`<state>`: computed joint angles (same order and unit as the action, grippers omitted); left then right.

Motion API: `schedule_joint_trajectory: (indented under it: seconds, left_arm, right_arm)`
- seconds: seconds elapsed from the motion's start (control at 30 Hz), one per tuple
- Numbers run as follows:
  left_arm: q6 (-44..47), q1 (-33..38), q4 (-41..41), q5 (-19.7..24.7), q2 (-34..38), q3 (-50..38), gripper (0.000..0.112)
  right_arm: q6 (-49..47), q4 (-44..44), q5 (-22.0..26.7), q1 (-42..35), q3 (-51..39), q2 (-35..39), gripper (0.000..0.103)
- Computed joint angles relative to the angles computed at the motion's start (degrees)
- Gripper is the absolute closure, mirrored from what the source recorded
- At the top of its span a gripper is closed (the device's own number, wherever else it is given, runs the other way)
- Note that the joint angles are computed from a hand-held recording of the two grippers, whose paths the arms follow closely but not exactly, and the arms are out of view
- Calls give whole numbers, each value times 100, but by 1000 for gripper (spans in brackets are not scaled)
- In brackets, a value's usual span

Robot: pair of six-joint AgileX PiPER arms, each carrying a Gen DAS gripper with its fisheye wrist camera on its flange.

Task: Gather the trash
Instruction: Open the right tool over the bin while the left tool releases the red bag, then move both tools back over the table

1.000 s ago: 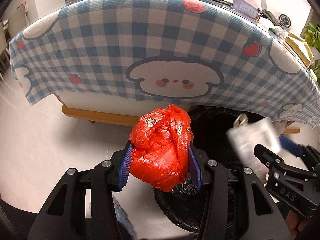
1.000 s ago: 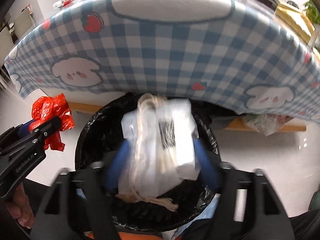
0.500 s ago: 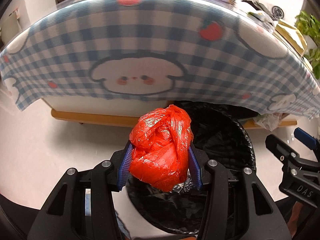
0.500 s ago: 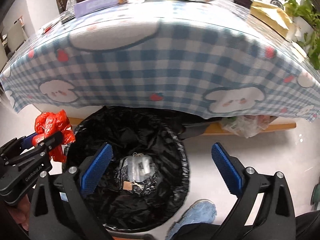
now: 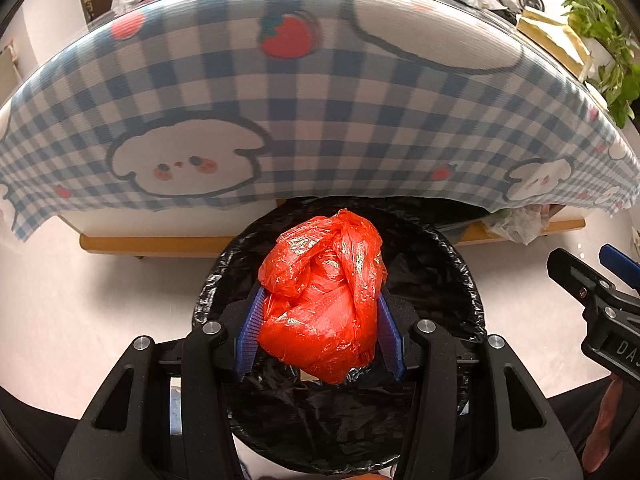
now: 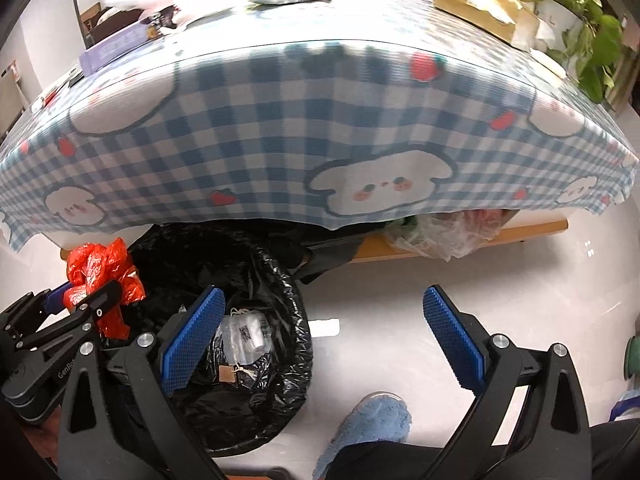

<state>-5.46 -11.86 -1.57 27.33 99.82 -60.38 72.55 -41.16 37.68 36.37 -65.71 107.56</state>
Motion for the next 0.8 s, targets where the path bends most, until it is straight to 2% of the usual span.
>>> schedule_joint_trajectory:
  seconds: [0.2,0.27,0.47,0.63,0.8]
  left_arm:
    - [-228,-98,242,-31,8,-8,56]
    - [-373,-107,395,-41,-32,23,42]
    - [-443,-9,563,-112,-216,127,23]
    - [-124,199,327,-28,-490,147,15]
    - [321,457,3,245,-875,102,15]
  right_arm:
    - [14,-23,27,-15,46,-35,7]
    - [16,-19,28,-4,35,-32,7]
    - [-85,46,55,82,-62,28,7]
    - [-81,-14,217,269,-168,-66,7]
    - [-50,-97,435,485,-259,-267,7]
